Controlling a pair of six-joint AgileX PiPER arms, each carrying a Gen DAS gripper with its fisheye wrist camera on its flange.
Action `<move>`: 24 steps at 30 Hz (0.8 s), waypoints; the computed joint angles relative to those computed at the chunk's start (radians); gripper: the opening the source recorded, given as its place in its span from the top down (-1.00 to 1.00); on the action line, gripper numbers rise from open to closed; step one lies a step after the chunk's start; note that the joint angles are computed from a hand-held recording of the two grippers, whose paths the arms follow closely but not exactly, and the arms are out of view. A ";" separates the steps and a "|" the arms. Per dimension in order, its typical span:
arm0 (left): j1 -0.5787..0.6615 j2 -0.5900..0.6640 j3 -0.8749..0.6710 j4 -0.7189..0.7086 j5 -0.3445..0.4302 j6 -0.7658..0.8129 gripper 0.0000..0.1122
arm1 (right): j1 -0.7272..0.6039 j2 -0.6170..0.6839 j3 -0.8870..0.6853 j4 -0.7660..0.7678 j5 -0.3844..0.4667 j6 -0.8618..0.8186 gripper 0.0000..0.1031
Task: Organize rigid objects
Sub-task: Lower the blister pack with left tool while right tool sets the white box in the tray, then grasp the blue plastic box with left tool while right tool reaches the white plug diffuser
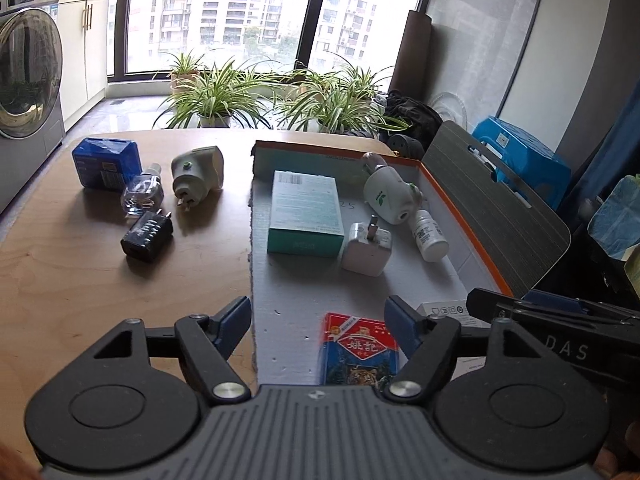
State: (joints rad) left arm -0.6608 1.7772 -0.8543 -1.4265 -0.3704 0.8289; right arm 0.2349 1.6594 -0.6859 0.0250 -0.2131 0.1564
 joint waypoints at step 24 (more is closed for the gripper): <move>0.515 0.034 -0.148 -0.024 0.094 0.175 -0.84 | 0.220 0.158 -0.304 0.068 0.146 -0.096 -0.55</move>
State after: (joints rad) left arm -0.1455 1.8116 -1.0023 -1.4507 -0.2764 1.0038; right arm 0.4547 1.8173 -0.9902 0.0935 -0.0670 0.0604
